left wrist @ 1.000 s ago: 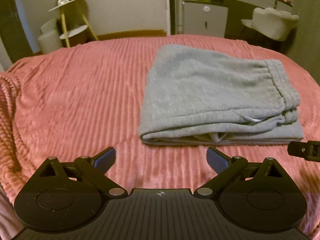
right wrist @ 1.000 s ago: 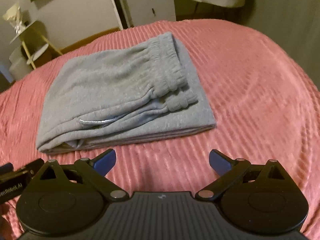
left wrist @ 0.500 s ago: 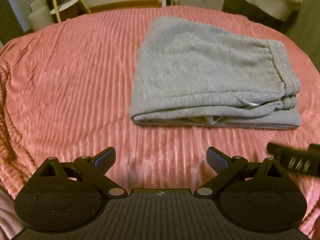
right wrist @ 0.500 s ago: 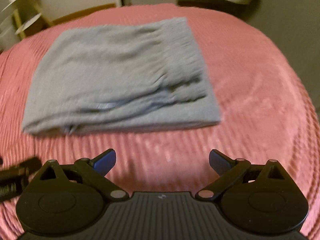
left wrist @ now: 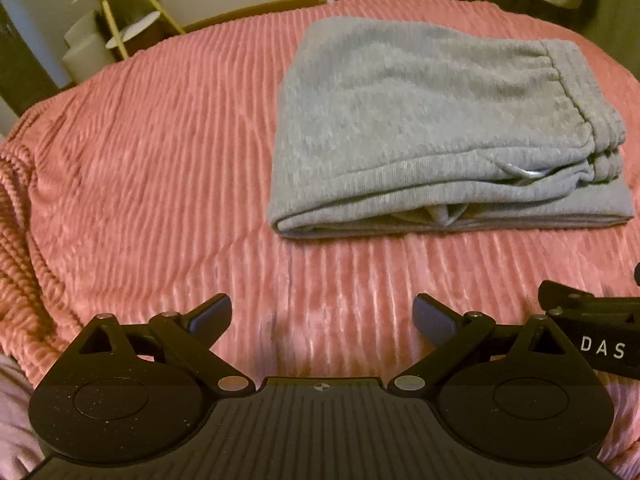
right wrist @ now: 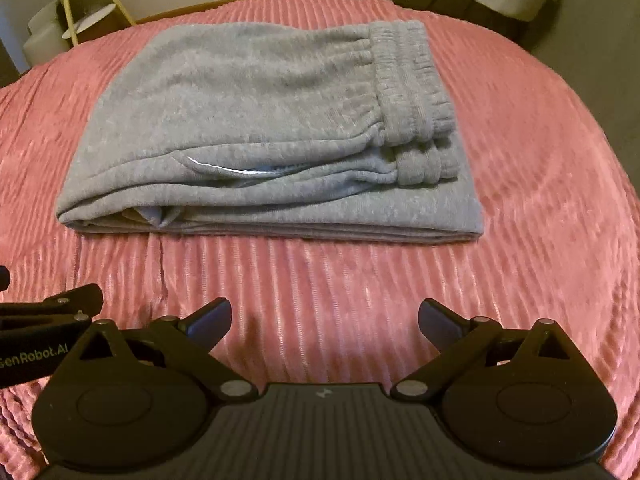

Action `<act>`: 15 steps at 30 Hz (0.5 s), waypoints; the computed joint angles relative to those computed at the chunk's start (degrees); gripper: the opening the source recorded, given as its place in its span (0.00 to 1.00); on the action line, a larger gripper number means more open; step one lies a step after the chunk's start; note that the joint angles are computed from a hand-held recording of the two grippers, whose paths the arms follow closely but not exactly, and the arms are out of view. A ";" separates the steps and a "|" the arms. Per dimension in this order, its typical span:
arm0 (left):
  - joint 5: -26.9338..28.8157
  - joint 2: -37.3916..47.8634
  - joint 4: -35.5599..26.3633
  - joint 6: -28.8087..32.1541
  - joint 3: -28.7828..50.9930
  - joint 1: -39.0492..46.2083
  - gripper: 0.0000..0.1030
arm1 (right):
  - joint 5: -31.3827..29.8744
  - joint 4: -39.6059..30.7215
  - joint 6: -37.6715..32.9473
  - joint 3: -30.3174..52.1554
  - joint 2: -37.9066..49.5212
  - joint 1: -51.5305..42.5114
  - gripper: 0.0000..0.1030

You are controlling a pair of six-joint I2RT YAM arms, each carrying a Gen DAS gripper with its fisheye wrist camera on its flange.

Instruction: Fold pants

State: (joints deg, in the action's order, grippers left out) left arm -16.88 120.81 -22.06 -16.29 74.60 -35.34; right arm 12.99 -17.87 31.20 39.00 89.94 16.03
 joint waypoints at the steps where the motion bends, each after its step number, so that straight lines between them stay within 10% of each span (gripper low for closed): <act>1: 0.09 -0.15 0.21 0.24 -0.18 -0.11 0.97 | 0.45 -0.17 0.24 -0.01 -0.18 0.37 0.97; 15: -2.24 -1.46 1.23 0.55 -1.29 -0.60 0.97 | 2.19 -0.60 0.06 -0.29 -1.21 0.76 0.97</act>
